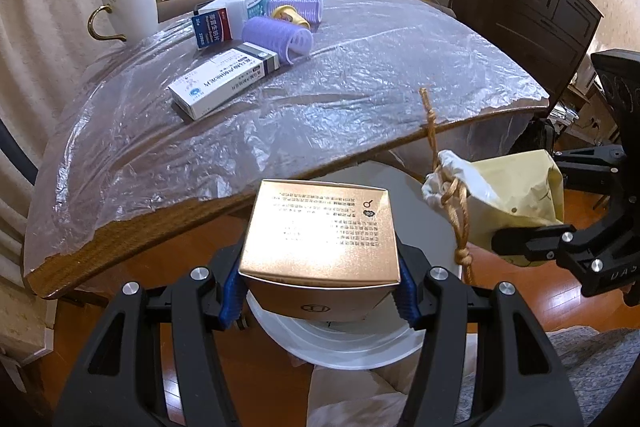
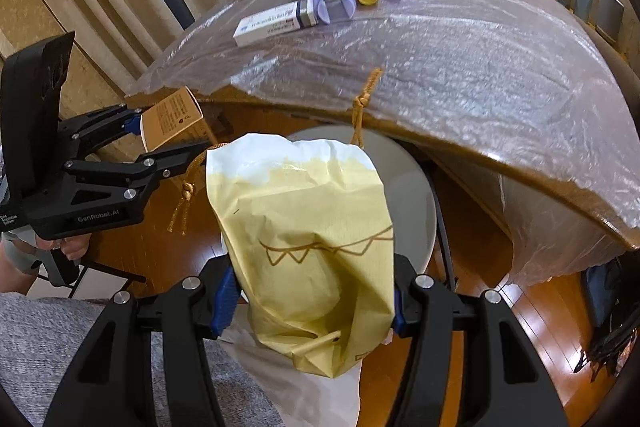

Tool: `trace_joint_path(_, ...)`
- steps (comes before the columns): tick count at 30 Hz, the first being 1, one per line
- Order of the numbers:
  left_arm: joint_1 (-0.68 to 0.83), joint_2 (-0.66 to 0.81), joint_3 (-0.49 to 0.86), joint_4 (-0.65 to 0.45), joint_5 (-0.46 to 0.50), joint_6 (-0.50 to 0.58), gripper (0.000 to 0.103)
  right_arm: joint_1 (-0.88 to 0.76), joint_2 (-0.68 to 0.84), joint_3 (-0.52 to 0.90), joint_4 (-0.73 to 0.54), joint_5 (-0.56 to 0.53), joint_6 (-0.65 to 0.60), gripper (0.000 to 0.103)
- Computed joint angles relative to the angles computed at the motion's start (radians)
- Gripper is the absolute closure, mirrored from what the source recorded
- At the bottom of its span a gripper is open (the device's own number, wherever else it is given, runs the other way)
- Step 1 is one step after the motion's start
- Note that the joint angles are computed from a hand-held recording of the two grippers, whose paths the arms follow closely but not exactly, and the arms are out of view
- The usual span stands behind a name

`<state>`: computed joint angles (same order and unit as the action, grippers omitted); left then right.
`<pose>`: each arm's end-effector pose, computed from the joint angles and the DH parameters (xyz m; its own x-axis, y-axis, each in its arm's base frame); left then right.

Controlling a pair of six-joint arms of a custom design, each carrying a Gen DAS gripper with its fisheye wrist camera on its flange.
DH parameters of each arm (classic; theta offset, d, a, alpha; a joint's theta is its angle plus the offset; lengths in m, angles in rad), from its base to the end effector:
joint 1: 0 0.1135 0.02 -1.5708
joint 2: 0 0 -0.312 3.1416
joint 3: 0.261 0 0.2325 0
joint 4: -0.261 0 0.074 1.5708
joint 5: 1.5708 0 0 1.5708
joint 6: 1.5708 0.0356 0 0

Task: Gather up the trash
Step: 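Move the yellow bag and gold box over the white bin with both tools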

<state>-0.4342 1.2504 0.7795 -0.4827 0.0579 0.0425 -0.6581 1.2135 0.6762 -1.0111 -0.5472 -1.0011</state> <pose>0.1919 -0.0913 0.2718 -0.7200 0.3807 -0.5802 0.4814 0.8762 -0.0226 0.1196 -0.0691 0.2380 -0.8587 -0.2451 -0.4501 -0.3893 0.8832 0.2617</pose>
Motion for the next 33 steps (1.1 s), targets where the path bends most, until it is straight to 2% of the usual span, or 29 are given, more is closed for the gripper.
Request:
trace_joint_path(15,0.008,0.078,-0.079,0.08,-0.012,0.006,0.044,0.08,0.039,-0.1,0.189,0.059,0.11,0.047)
trace_joint_path(33,-0.021,0.211,-0.111,0.169,-0.073,-0.001,0.044,0.292,0.098,-0.223,0.501,0.159,0.387,0.047)
